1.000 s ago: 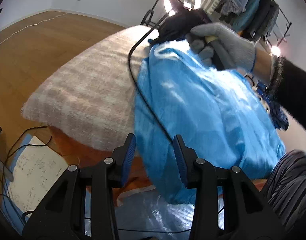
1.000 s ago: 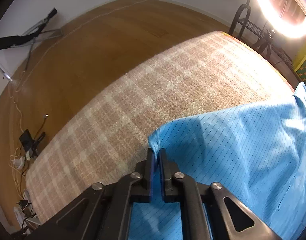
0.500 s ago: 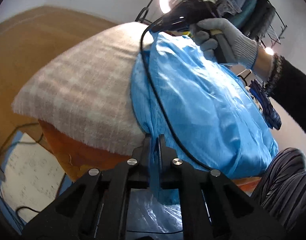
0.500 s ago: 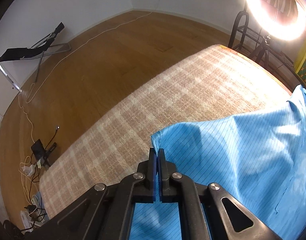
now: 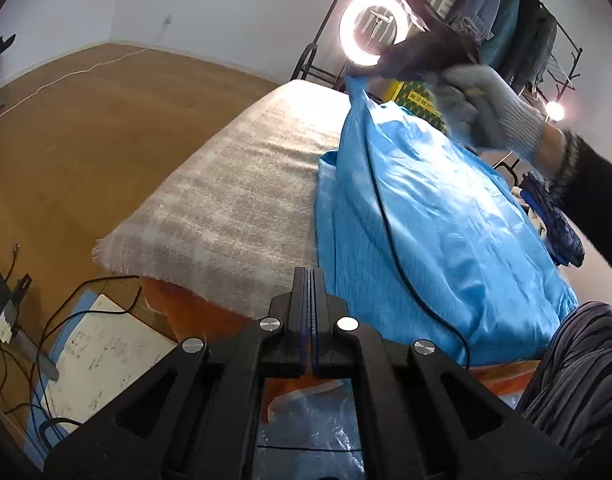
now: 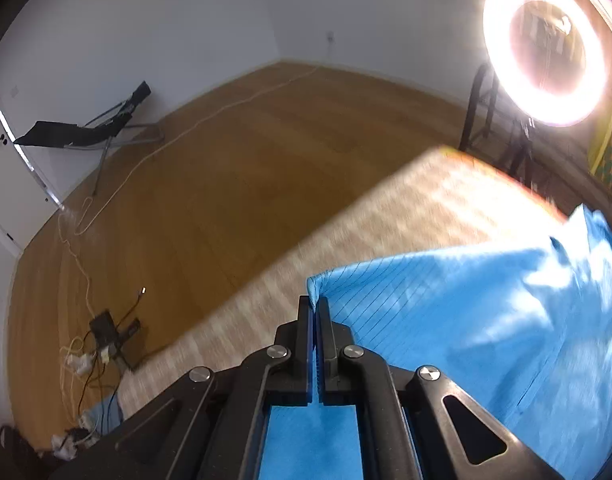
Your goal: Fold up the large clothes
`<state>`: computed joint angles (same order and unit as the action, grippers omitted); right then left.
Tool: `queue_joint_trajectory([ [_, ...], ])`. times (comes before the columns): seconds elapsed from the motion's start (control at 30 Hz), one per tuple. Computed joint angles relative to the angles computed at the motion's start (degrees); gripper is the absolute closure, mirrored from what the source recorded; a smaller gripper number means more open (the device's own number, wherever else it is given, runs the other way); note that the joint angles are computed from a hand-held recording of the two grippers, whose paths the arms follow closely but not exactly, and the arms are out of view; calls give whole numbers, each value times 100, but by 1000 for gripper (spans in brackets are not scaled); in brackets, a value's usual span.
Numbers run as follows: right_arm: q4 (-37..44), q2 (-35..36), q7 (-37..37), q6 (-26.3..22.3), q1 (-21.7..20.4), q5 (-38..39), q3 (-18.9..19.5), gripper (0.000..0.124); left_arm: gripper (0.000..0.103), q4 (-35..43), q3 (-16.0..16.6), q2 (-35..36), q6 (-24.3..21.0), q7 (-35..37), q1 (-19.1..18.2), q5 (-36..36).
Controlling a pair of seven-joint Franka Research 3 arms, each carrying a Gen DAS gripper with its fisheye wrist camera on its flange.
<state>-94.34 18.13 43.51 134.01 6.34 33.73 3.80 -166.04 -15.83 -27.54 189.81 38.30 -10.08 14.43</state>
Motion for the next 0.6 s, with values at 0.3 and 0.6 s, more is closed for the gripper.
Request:
queue_joint_trajectory([
  [0.3, -878, -392, -276, -161, -450, -1006, -616, 124, 103, 629, 212, 913, 165, 309, -192, 147],
  [0.6, -1138, -731, -1133, 1033, -374, -1056, -309, 85, 103, 1003, -70, 1611, 344, 264, -275, -59],
])
